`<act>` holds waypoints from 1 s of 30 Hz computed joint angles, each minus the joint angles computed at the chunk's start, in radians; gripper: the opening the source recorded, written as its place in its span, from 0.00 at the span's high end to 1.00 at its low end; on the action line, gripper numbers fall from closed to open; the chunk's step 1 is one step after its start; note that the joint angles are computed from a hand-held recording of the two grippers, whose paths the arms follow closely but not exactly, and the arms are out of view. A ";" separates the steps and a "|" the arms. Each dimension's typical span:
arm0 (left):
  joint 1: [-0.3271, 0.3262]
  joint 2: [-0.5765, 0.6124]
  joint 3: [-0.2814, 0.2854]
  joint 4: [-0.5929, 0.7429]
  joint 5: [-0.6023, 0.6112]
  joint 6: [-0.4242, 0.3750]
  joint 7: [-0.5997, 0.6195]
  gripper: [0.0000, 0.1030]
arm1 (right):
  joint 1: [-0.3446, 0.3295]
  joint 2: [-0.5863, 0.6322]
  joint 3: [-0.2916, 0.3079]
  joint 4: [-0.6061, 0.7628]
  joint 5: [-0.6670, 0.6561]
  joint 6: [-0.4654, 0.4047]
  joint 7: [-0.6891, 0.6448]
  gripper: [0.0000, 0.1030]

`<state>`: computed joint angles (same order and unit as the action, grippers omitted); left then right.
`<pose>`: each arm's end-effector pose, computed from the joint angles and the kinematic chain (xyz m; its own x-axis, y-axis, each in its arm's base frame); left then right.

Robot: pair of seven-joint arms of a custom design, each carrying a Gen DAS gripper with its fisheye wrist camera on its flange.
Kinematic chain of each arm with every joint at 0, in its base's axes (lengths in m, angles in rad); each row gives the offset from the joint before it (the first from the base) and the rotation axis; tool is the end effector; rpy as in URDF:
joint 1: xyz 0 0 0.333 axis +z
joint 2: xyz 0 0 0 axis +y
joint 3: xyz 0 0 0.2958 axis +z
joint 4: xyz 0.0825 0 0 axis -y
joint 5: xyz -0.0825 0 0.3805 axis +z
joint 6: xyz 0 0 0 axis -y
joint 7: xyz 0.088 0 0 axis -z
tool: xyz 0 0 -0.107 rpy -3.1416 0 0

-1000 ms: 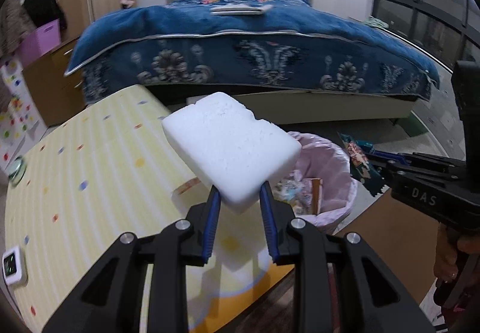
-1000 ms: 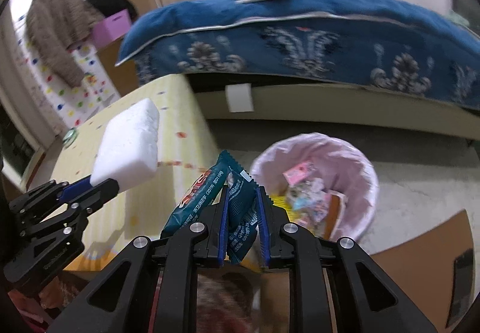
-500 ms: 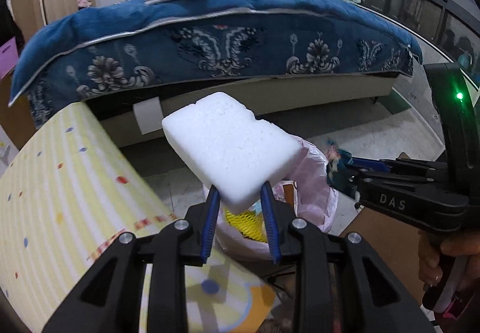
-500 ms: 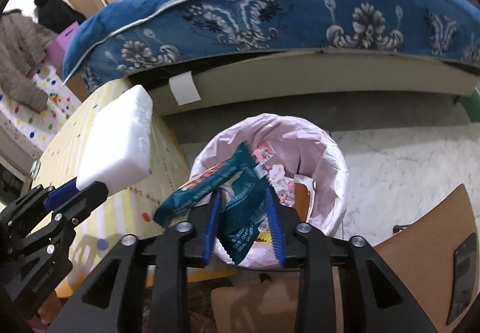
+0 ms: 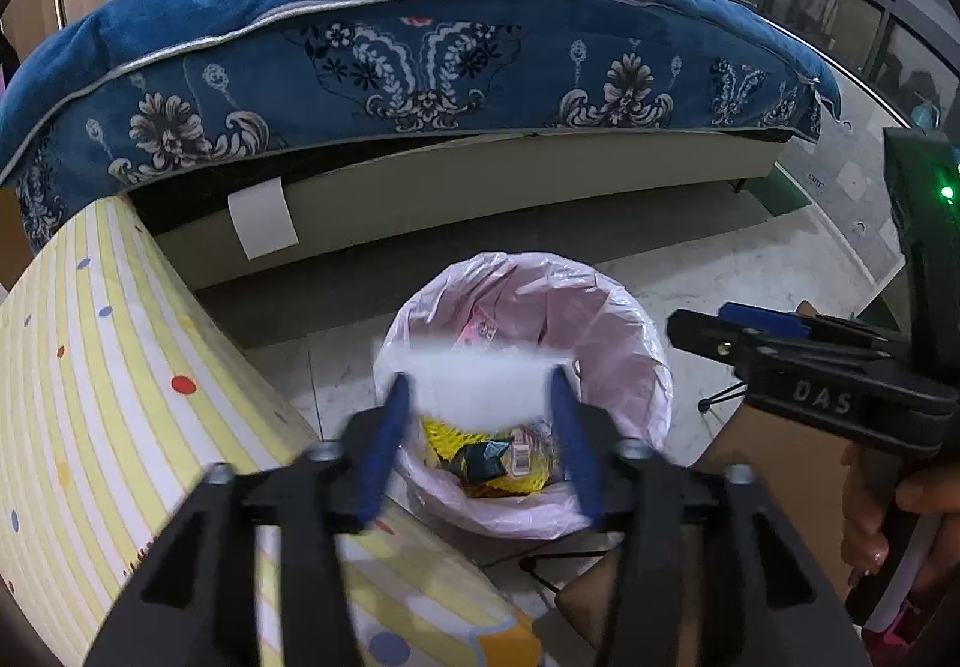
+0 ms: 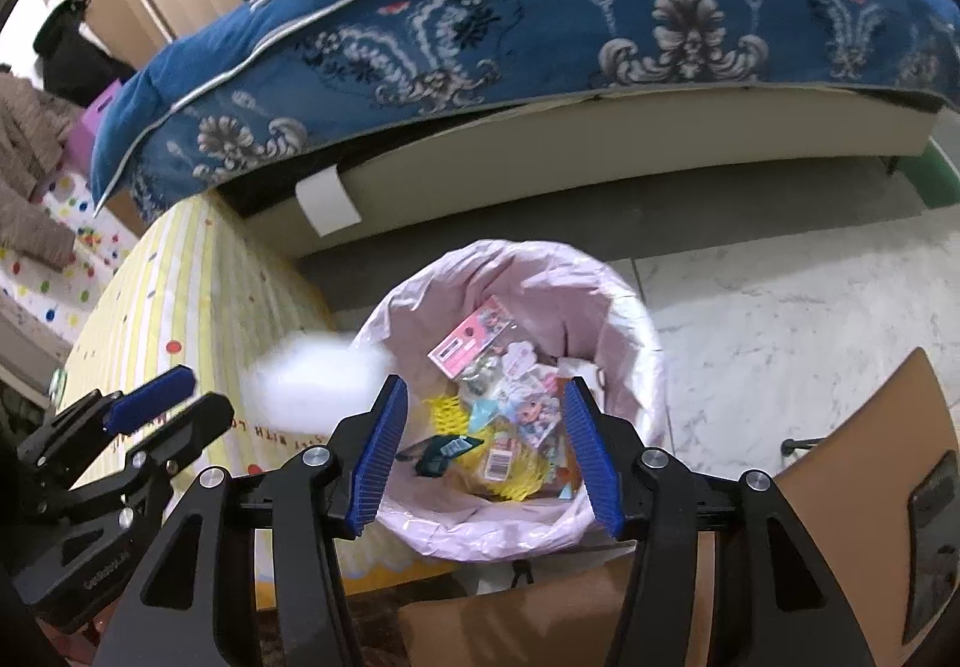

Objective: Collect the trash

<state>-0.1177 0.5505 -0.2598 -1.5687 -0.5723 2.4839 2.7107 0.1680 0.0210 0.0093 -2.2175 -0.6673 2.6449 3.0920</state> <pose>0.6734 -0.2329 0.3551 -0.8791 -0.4733 0.0565 -0.4066 0.6828 -0.6070 0.5466 0.1145 0.3882 -0.6668 -0.7111 -0.2229 -0.5495 0.6713 -0.4975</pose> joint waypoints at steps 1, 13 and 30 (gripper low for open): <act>0.005 -0.003 -0.005 -0.003 -0.010 0.002 0.007 0.36 | 0.001 -0.013 0.000 -0.010 -0.012 -0.007 0.015 0.46; 0.073 -0.132 0.005 -0.121 -0.124 0.052 0.034 0.21 | 0.043 -0.085 0.048 -0.023 0.026 -0.025 0.035 0.30; 0.165 -0.390 0.128 -0.316 -0.209 0.093 -0.022 0.07 | 0.180 -0.076 0.146 0.238 -0.083 -0.348 -0.052 0.08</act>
<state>0.0477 0.1603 -0.1313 -1.8851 -0.7811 2.5770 2.6883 0.3484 -0.0548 0.1556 -1.9796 -0.7507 2.2966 3.0398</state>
